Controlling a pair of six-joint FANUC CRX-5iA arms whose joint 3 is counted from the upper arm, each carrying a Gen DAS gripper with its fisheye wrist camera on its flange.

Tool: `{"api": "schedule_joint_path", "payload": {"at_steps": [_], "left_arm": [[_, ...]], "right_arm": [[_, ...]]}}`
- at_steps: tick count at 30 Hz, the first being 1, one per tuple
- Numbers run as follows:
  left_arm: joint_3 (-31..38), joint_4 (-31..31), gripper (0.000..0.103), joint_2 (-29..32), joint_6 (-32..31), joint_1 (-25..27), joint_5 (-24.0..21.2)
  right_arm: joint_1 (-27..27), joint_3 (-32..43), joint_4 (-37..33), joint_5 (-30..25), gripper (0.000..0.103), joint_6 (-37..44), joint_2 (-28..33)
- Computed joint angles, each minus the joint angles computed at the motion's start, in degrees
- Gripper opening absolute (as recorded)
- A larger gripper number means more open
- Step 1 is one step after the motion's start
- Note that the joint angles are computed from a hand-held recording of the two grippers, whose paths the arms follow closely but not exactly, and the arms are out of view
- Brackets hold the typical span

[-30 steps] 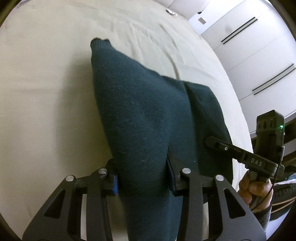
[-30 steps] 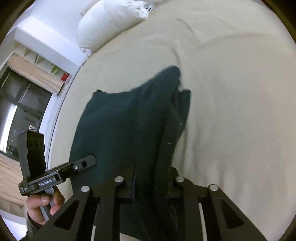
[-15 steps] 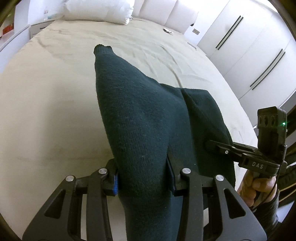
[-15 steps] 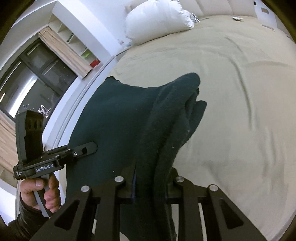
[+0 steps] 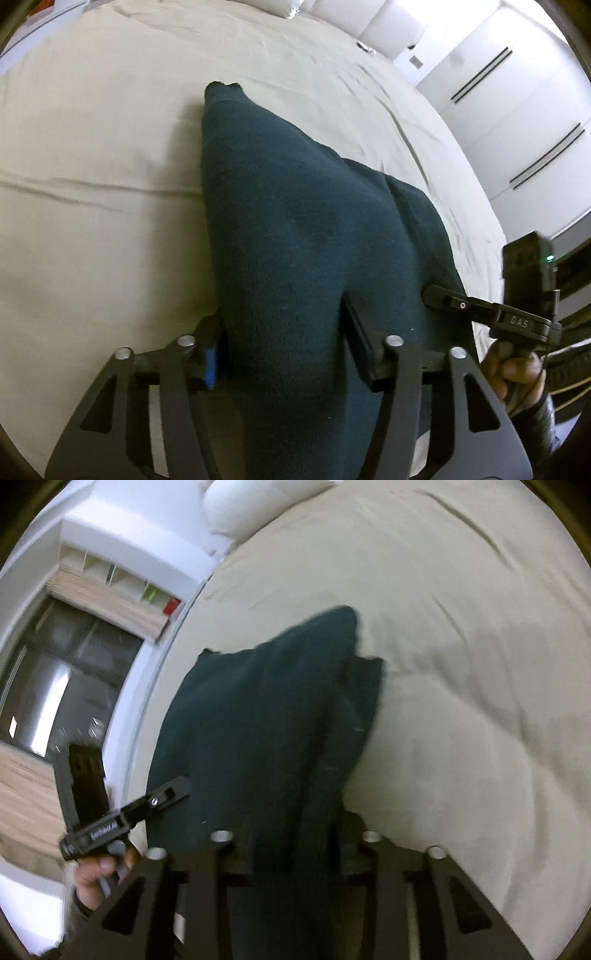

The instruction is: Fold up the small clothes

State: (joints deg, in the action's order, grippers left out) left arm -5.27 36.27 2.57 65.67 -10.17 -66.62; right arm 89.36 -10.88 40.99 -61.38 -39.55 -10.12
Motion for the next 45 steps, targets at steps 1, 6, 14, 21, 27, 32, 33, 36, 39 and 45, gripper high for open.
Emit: {"api": "schedule_joint_path", "payload": {"at_steps": [1, 6, 14, 21, 27, 32, 33, 36, 39, 45], "left_arm": [[-0.1, 0.4, 0.058, 0.1, 0.1, -0.1, 0.2], [-1.3, -2.8, 0.059, -4.6, -0.5, 4.3, -1.8], [1.7, -6.9, 0.059, -8.7, 0.1, 1.6, 5.8], [3.6, -11.1, 0.059, -4.1, 2.5, -4.4, 6.8], [-0.9, -10.8, 0.059, -5.1, 1.1, -4.8, 11.6], [-3.6, -10.8, 0.059, -6.4, 1.4, -5.8, 16.1], [-3.4, -10.5, 0.059, -6.4, 1.5, -5.7, 15.5], [-2.8, -8.4, 0.059, -6.4, 1.9, -4.8, 13.5], [-2.7, -9.6, 0.059, -9.3, 4.3, -4.5, 13.7], [-5.3, -18.3, 0.093, -20.9, 7.3, -7.5, 25.4]], "right_arm": [[-0.1, -0.3, 0.6, 0.4, 0.043, -0.8, -0.1], [3.8, 5.0, 1.4, -11.7, 0.050, -1.1, 1.0], [3.0, 7.5, 9.7, -9.5, 0.051, 0.7, 2.9], [-3.3, 3.6, 5.4, 2.0, 0.051, 0.7, 3.8], [-4.7, -6.5, 12.9, 9.3, 0.037, -9.0, -0.4], [-5.6, -12.0, 19.1, 13.2, 0.031, -13.8, -2.7], [-5.4, -12.5, 19.5, 13.2, 0.028, -14.3, -3.1], [-1.5, -9.6, 17.0, 5.0, 0.025, -12.4, -2.9], [3.8, -0.2, 12.0, -11.0, 0.048, -3.4, 1.1], [11.3, 23.7, 19.4, -41.6, 0.077, 16.6, 16.3]]}}
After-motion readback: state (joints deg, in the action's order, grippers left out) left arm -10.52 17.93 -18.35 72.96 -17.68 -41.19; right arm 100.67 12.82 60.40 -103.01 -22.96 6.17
